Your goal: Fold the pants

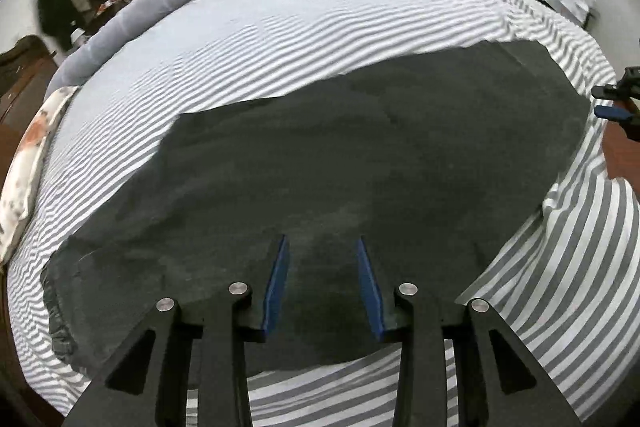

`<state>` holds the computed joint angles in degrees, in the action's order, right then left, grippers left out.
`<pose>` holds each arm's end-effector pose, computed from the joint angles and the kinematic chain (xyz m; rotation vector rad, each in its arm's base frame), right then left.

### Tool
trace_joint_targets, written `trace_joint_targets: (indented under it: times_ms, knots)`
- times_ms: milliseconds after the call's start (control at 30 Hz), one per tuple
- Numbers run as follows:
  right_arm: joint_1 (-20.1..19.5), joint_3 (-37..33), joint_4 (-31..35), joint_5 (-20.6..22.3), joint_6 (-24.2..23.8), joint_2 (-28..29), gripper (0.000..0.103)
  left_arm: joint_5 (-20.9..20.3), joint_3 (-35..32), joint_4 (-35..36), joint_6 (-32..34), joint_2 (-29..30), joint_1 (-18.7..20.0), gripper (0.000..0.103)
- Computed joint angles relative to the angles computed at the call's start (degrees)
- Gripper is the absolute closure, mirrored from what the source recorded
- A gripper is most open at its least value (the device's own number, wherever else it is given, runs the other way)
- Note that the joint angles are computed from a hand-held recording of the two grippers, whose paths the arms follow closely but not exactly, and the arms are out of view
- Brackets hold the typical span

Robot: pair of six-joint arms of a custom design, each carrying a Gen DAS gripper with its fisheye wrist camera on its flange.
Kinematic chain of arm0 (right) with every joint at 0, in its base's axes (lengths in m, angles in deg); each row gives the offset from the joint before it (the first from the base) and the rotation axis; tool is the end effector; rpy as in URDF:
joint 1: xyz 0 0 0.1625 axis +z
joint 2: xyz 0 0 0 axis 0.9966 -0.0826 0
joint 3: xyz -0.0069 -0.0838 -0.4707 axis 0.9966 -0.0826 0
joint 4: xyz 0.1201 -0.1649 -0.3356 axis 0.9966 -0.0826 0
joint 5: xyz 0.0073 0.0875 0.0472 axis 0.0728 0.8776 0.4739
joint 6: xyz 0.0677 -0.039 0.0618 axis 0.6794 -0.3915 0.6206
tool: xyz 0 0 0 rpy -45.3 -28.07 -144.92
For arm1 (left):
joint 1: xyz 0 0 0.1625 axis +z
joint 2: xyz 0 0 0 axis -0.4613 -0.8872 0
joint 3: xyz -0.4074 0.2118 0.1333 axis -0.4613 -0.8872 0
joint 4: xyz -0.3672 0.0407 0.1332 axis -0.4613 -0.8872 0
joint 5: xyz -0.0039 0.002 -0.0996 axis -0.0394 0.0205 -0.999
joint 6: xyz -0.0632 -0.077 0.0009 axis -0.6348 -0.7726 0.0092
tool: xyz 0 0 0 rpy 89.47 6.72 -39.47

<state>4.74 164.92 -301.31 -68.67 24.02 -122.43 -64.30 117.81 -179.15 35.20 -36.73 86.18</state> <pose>0.0937 -0.3732 0.1530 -1.1841 -2.4736 1.4046 -0.1384 -0.6015 0.1650 1.2129 2.1598 -0.2324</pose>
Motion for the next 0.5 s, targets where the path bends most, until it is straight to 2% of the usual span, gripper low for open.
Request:
trace_joint_targets:
  times_ms: [133, 200, 367, 500]
  knots:
    - [-3.14, 0.96, -8.44, 7.08, 1.05, 6.79, 0.076, -0.98, -0.84, 1.63, -1.34, 1.67, -0.27, 0.067]
    - [-4.18, 0.80, -10.65, 10.26, 1.57, 8.98, 0.076, -1.67, -1.37, 2.49, -2.08, 2.34, -0.30, 0.067]
    - [-5.90, -1.75, -10.73, 12.11, -0.10, 10.07, 0.076, -1.15, -1.81, 2.15, -2.50, 4.23, -0.43, 0.067]
    - [-7.07, -3.51, -9.09, 10.37, -1.27, 7.63, 0.077, 0.61, -3.58, 5.55, -5.70, 5.48, 0.63, 0.067]
